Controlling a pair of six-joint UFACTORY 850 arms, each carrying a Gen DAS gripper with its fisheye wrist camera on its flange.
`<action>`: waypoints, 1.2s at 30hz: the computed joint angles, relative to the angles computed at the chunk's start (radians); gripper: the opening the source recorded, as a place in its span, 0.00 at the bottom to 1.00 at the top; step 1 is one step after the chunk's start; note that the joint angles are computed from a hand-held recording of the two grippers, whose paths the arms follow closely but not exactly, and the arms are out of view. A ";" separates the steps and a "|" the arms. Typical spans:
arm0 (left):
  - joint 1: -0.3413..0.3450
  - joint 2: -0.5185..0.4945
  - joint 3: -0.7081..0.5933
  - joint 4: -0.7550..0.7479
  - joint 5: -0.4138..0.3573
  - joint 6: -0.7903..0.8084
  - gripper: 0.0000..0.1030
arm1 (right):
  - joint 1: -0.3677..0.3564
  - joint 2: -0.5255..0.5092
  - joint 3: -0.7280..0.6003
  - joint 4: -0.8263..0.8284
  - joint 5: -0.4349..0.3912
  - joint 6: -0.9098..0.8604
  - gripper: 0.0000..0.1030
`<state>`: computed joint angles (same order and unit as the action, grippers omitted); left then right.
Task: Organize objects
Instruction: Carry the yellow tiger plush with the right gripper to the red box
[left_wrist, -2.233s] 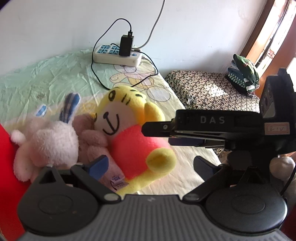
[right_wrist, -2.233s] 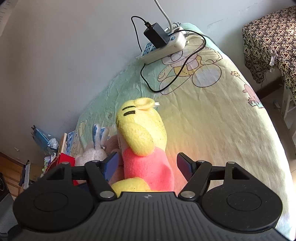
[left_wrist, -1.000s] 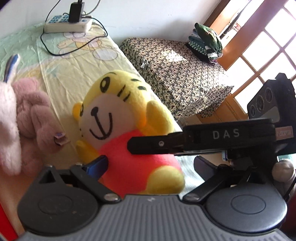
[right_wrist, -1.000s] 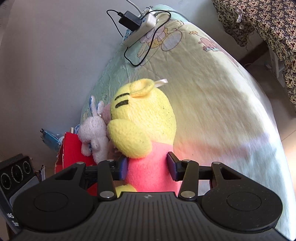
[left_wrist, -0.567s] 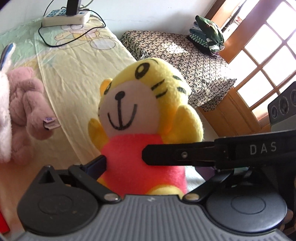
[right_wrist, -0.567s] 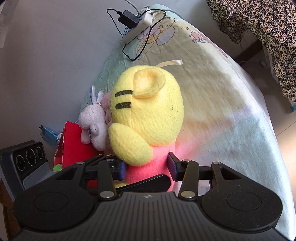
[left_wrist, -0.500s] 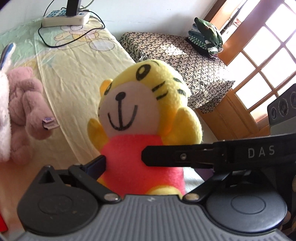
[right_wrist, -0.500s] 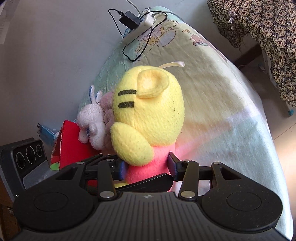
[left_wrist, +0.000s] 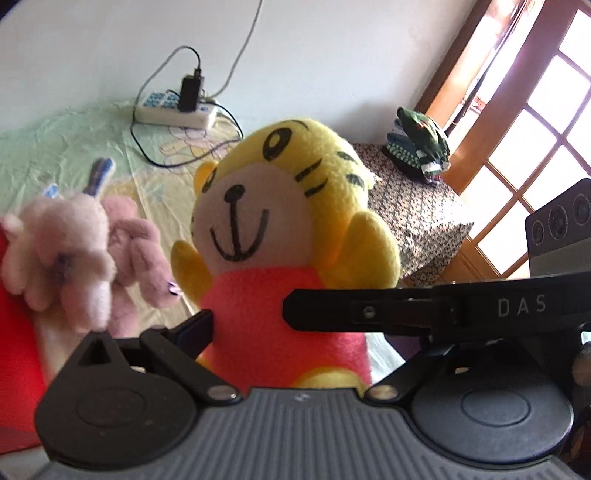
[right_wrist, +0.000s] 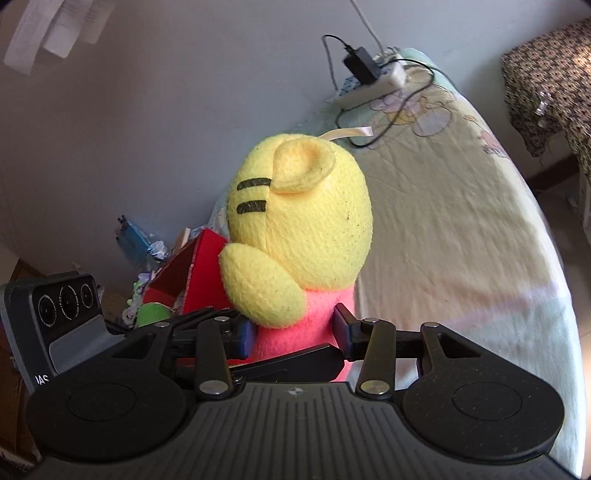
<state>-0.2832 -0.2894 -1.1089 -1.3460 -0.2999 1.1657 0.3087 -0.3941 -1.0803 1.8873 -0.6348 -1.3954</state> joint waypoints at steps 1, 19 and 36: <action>0.003 0.026 0.021 -0.043 0.022 0.037 0.93 | 0.006 -0.005 -0.014 -0.009 -0.015 -0.004 0.44; 0.246 0.299 0.243 -0.443 0.071 0.440 0.93 | 0.208 -0.203 -0.385 -0.117 -0.028 0.092 0.44; 0.451 0.148 0.165 -0.051 -0.153 0.225 0.93 | 0.343 -0.295 -0.514 -0.293 0.321 0.417 0.44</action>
